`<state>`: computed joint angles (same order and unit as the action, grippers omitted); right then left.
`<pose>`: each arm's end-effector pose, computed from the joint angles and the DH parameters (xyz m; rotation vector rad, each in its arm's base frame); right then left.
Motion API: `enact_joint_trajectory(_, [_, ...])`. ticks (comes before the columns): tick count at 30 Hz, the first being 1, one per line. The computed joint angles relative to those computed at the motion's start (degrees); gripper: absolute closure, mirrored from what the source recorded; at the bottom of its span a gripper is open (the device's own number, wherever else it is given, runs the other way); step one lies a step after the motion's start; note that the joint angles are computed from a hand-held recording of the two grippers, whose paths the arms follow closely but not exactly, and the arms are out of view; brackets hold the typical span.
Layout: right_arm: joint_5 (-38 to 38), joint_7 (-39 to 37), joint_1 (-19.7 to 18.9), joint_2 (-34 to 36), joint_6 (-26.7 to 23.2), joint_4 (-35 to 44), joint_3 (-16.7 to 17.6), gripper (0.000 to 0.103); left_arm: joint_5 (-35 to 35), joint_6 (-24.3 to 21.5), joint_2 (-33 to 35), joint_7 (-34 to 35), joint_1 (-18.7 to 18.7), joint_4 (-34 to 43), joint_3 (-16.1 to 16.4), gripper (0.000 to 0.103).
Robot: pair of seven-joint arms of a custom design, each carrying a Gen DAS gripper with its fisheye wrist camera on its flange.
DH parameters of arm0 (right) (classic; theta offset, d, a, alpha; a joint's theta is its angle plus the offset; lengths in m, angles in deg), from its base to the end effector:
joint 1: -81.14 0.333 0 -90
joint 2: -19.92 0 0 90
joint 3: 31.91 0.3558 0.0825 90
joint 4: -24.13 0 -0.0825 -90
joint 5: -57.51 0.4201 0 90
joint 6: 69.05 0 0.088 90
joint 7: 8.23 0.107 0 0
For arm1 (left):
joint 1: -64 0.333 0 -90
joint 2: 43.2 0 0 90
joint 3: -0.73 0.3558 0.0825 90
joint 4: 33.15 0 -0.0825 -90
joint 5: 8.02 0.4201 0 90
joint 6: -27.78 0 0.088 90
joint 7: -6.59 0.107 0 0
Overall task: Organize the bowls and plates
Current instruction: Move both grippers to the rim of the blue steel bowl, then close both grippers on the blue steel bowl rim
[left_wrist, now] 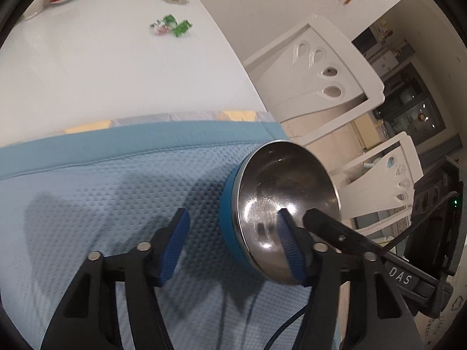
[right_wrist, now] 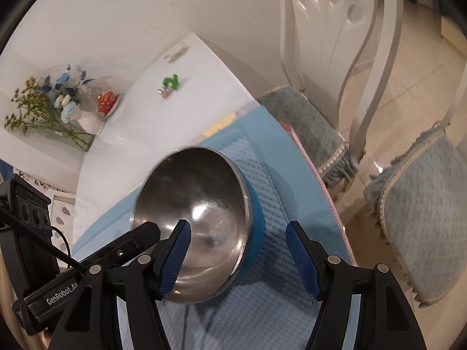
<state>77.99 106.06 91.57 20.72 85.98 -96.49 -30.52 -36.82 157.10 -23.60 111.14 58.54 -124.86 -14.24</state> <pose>0.6097 0.1152 0.4967 -1.2865 2.1623 -0.0613 0.6926 -0.2449 0.5017 1.6638 -2.3056 0.8483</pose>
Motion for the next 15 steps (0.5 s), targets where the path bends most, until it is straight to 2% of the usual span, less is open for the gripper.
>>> enact_joint_trajectory(2, [0.2, -0.1, 0.0, 0.6, 0.0, 0.1, 0.0, 0.047, 0.2, -0.2, 0.7, 0.1, -0.2, 0.5, -0.1, 0.058])
enact_joint_trajectory(4, [-1.3, 1.1, 0.0, 1.1, -0.4, 0.5, 0.0, 0.050, 0.8, -0.1, 1.2, 0.1, -0.5, 0.6, -0.1, 0.071])
enact_joint_trajectory(7, [-3.3, 2.7, 0.2, 1.8, -0.6, 0.7, 0.1, 0.063, 1.0, -0.1, 1.6, 1.1, -0.4, 0.8, -0.4, 0.083])
enact_joint_trajectory(8, [-3.6, 2.7, 0.1, 2.1, -1.0, 1.0, 0.1, 0.075, 1.3, 0.3, 1.6, 1.2, -0.6, 0.6, -0.4, 0.084])
enact_joint_trajectory(9, [-4.5, 3.0, 0.2, 2.4, -1.9, 1.5, 0.2, 0.081, 1.4, 0.4, 1.7, 1.4, -0.6, 0.7, -0.4, 0.085])
enact_joint_trajectory(15, [-6.6, 4.3, 0.6, 0.5, -3.3, 1.4, 0.4, 0.081, -0.1, 1.2, -1.9, 2.9, 0.4, -2.6, -0.5, 0.085])
